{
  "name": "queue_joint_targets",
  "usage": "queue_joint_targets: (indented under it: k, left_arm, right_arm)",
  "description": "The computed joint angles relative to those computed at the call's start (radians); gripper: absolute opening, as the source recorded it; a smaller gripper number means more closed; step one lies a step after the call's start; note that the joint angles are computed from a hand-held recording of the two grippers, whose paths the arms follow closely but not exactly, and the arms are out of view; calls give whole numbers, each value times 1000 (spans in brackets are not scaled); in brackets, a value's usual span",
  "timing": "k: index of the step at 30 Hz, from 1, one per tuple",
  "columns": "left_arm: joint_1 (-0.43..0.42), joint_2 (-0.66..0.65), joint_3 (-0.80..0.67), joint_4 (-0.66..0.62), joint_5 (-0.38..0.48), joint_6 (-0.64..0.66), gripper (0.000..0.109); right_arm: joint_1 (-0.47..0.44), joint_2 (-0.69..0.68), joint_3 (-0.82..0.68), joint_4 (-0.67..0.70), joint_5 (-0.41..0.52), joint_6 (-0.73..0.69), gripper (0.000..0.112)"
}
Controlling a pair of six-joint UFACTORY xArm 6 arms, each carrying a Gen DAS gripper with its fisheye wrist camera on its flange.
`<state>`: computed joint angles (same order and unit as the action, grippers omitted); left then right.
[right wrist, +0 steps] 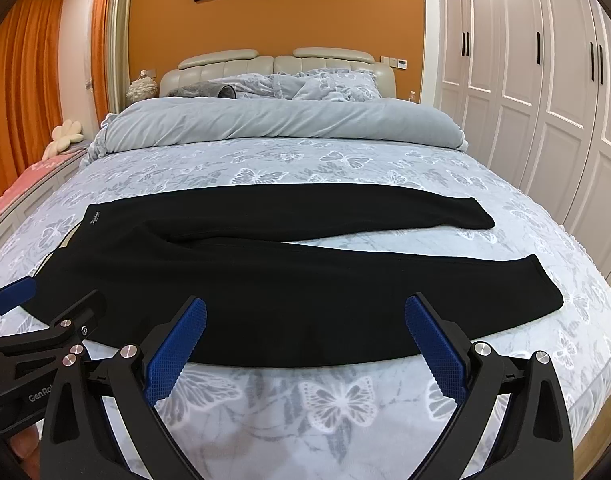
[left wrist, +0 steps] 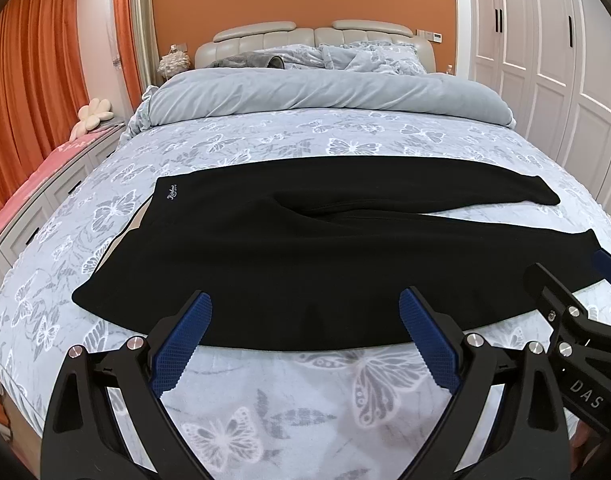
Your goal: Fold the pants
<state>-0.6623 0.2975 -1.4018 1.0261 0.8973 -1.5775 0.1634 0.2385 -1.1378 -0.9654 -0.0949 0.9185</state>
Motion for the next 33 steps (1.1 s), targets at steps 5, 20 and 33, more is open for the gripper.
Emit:
queue_joint_targets:
  k: [5, 20, 33]
  left_arm:
    - [-1, 0, 0, 0, 2, 1, 93]
    - [-2, 1, -2, 0, 5, 1, 93]
    - [1, -2, 2, -6, 2, 5, 93]
  right_arm:
    - [0, 0, 1, 4, 0, -5, 98]
    - [2, 1, 5, 36, 1, -34, 98]
    - [-1, 4, 7, 39, -1, -39, 98]
